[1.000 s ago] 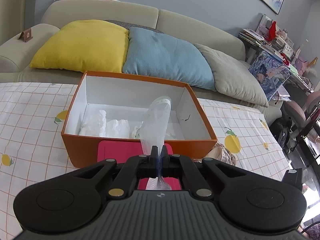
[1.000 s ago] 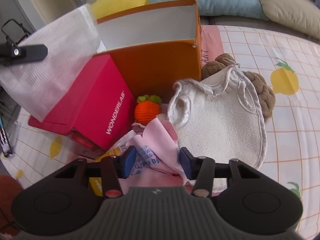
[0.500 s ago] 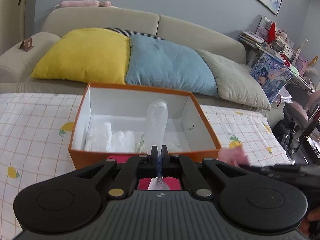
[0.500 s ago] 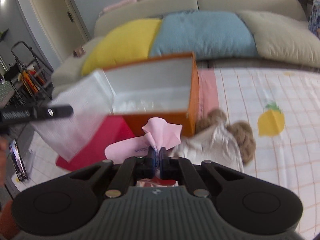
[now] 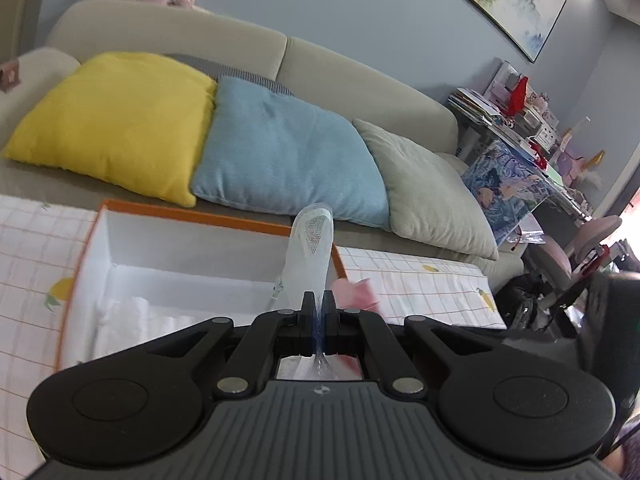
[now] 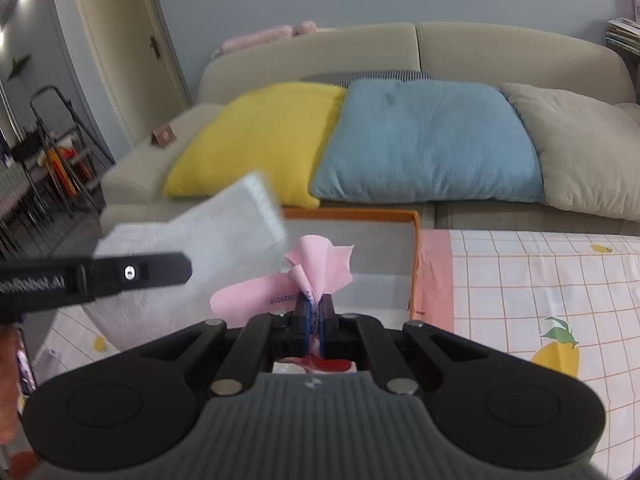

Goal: Organize soft objects
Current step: 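Lower both held items into the orange box and open both tools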

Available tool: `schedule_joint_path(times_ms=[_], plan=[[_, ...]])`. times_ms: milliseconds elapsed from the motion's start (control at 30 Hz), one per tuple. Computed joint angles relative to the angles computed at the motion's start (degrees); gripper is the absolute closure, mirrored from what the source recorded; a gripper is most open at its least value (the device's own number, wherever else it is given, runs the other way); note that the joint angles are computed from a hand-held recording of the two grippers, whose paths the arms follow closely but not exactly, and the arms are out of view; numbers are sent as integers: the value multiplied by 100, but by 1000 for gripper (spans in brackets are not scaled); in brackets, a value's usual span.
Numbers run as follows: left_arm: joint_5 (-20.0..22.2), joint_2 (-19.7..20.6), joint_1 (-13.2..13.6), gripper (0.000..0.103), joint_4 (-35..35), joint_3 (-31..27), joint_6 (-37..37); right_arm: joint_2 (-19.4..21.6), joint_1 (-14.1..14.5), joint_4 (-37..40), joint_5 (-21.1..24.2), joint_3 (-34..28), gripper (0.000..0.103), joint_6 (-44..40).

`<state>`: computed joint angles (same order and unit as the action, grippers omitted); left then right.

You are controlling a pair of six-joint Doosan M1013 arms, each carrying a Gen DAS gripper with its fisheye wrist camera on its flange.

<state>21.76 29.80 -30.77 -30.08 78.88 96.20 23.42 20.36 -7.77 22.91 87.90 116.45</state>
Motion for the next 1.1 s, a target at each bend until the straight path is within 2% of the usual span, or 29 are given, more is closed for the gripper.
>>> schedule_joint_path(times_ms=[133, 200, 367, 567, 633, 667, 733, 767, 800, 833, 933, 1100], plan=[[415, 337, 13, 102, 260, -340, -561, 220, 49, -477, 404, -174, 102, 108], [666, 491, 43, 102, 89, -458, -559, 323, 48, -528, 586, -250, 102, 44], [1139, 735, 20, 101, 563, -665, -1030, 524, 35, -584, 1048, -401, 102, -19], [1427, 849, -27, 94, 1104, -764, -1396, 616, 22, -580, 1232, -464, 101, -158], [1517, 858, -36, 91, 1252, -791, -1521, 612, 34, -630, 1224, -453, 96, -163], [1511, 843, -38, 86, 1292, -774, -1511, 609, 36, -646, 1223, -451, 96, -193], [1527, 806, -44, 67, 1431, -754, -1595, 597, 36, -644, 1220, -441, 96, -241], [1519, 781, -42, 61, 1466, -742, -1662, 585, 36, -629, 1224, -437, 95, -260], [1462, 752, -39, 53, 1462, -713, -1702, 570, 30, -600, 1210, -429, 92, -278], [1394, 713, -34, 49, 1456, -671, -1724, 548, 31, -632, 1207, -420, 85, -225], [1282, 616, -38, 44, 1571, -607, -1828, 449, 18, -581, 1061, -342, 71, -174], [867, 362, -94, 33, 1840, -350, -2055, 258, 71, -885, 905, -205, 59, 98]])
